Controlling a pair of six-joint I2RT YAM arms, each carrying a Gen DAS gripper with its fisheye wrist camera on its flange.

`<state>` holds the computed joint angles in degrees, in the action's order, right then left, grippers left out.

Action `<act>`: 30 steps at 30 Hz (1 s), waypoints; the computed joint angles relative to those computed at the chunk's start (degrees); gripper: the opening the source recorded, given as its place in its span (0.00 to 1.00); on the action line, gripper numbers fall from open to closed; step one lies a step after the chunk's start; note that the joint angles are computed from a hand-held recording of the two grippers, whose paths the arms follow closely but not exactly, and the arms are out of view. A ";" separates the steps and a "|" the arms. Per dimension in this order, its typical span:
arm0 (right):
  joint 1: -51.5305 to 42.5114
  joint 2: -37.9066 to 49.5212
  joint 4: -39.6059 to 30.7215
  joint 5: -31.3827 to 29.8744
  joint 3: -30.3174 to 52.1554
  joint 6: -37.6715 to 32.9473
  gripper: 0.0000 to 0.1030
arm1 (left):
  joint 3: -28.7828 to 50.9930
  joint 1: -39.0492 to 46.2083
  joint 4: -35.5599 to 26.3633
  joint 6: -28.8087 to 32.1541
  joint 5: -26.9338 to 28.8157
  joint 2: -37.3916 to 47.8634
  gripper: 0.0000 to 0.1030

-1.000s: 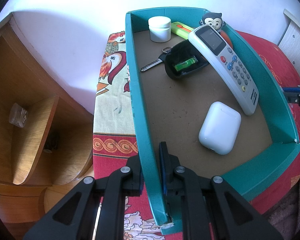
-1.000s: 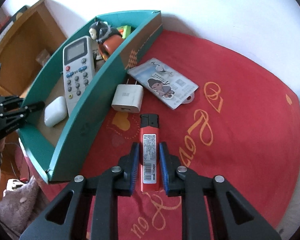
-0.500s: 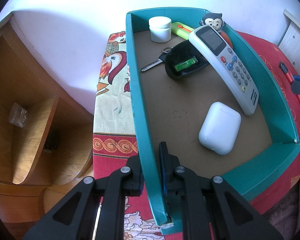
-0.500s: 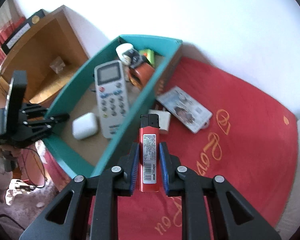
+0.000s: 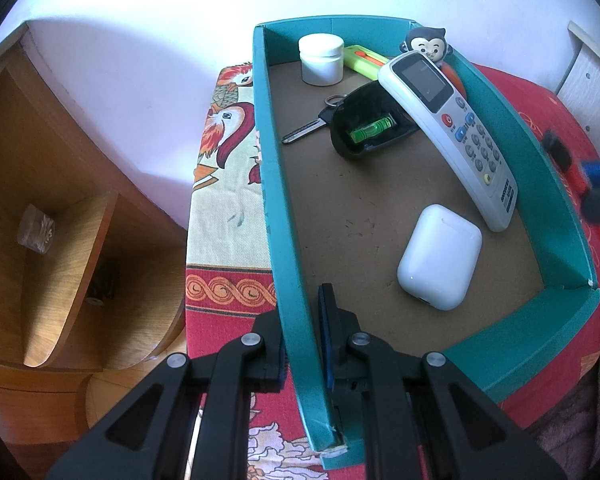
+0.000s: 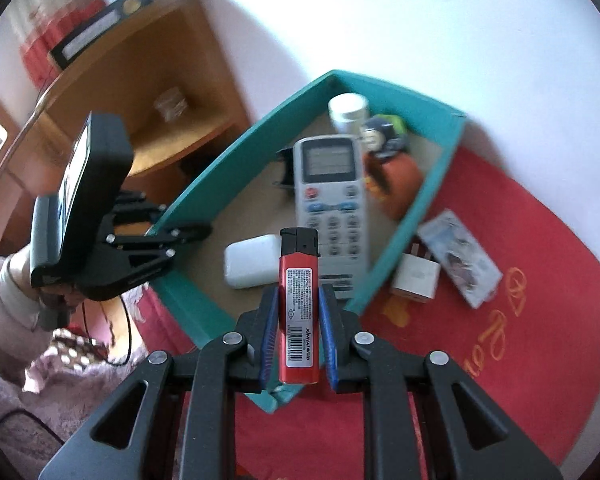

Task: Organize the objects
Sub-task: 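Carry the red lighter into the tray beside the earbud case and release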

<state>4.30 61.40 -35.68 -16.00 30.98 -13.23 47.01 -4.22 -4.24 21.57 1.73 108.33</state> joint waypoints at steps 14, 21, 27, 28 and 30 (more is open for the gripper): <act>7.26 21.75 -1.44 3.64 8.82 -7.55 0.20 | -0.07 0.15 0.03 0.13 0.06 -0.05 0.10; 13.11 26.23 1.63 10.75 9.53 -4.67 0.20 | -0.15 0.16 0.13 0.05 0.04 -0.10 0.10; 14.85 25.10 3.75 7.24 7.37 -3.01 0.21 | -0.27 -0.09 0.13 -0.29 -0.03 -0.16 0.10; 14.91 25.01 4.16 6.96 7.06 -2.78 0.21 | -0.34 -0.13 0.18 -0.39 -0.02 -0.20 0.10; 14.82 24.63 5.12 6.83 6.34 -2.38 0.21 | -0.42 -0.19 0.26 -0.47 -0.02 -0.20 0.10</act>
<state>19.12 86.02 -30.55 -9.17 37.31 -15.62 46.59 -4.41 -3.98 21.10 1.71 108.12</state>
